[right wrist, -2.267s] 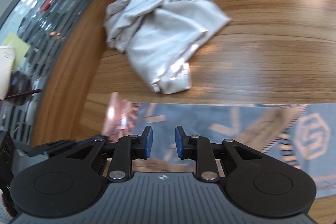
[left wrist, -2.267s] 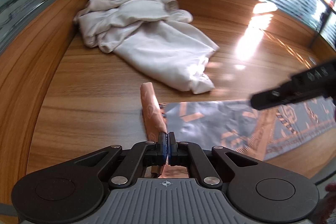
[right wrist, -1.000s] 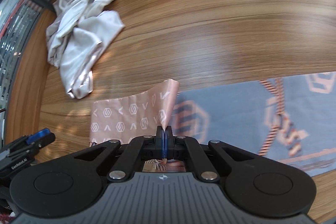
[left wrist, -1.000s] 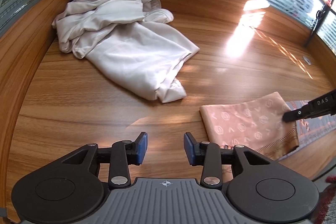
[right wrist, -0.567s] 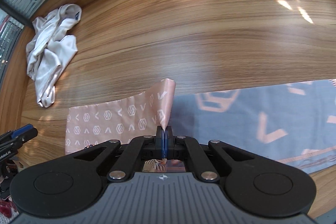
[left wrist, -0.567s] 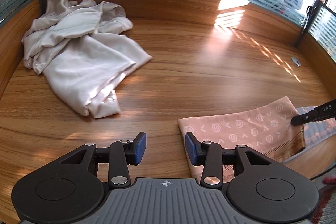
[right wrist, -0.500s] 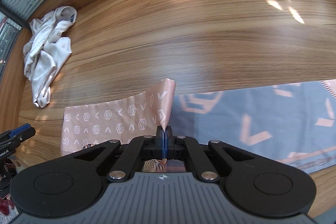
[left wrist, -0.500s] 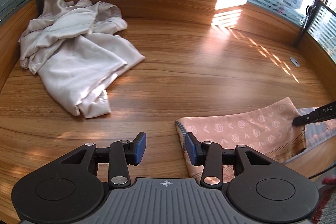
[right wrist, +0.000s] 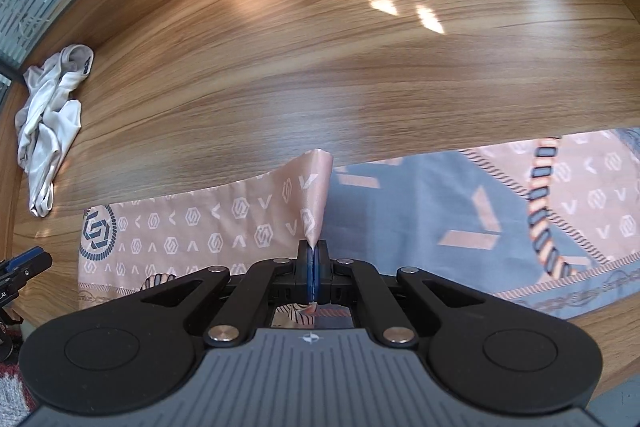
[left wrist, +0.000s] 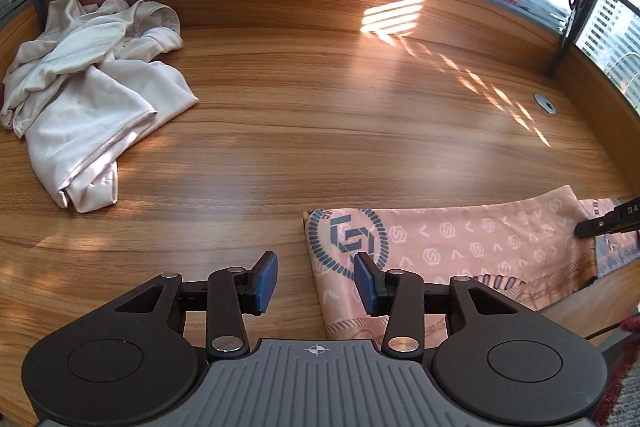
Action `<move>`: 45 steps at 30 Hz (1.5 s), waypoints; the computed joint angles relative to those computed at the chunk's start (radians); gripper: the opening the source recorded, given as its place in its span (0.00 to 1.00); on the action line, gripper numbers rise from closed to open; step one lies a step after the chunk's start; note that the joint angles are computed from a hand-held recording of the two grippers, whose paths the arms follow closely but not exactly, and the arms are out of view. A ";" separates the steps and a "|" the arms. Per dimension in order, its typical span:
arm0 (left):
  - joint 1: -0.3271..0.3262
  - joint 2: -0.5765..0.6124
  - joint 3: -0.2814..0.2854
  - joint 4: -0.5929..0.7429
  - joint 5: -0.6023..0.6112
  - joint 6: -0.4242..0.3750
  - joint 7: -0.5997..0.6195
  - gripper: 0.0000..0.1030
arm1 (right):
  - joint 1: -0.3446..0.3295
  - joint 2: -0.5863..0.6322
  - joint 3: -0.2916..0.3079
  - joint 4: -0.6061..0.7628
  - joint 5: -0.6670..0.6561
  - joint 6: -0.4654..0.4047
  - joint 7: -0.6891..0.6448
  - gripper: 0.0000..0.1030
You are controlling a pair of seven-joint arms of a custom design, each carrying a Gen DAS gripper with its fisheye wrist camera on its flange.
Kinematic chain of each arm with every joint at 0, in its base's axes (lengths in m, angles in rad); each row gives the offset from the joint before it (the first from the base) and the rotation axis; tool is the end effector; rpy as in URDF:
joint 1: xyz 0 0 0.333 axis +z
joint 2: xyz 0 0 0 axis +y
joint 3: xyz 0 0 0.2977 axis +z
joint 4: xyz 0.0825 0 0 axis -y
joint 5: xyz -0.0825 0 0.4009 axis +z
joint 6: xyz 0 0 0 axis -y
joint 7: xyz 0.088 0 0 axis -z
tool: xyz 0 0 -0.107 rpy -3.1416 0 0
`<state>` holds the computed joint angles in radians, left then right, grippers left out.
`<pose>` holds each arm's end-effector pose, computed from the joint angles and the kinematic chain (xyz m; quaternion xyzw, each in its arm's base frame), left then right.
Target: Fold clothes
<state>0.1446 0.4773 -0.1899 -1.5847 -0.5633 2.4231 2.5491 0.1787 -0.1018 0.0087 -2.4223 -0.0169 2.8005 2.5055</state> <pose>0.7224 -0.0159 0.3801 -0.4342 0.8462 -0.2978 0.0818 0.5195 0.0993 0.3705 -0.3953 0.8873 -0.0578 0.2306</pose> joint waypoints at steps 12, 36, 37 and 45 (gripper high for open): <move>-0.030 -0.071 0.007 -0.116 0.010 0.081 -0.040 0.48 | -0.007 -0.058 -0.018 -0.076 0.016 0.025 -0.031 0.01; 0.005 -0.059 0.036 -0.087 0.056 0.083 -0.139 0.47 | 0.012 0.017 0.031 0.062 -0.171 -0.012 0.029 0.16; 0.013 -0.051 0.035 -0.067 0.055 0.068 -0.127 0.47 | 0.024 0.044 0.035 0.090 -0.150 -0.005 0.011 0.16; 0.076 0.092 0.027 0.199 0.075 -0.132 0.000 0.48 | 0.127 0.335 0.067 0.456 -0.173 -0.062 0.046 0.17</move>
<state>0.2204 0.5696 -0.1627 -1.3858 -0.4882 2.2915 2.5493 0.3058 0.2331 0.0754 -1.9661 -0.1899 2.7381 2.5519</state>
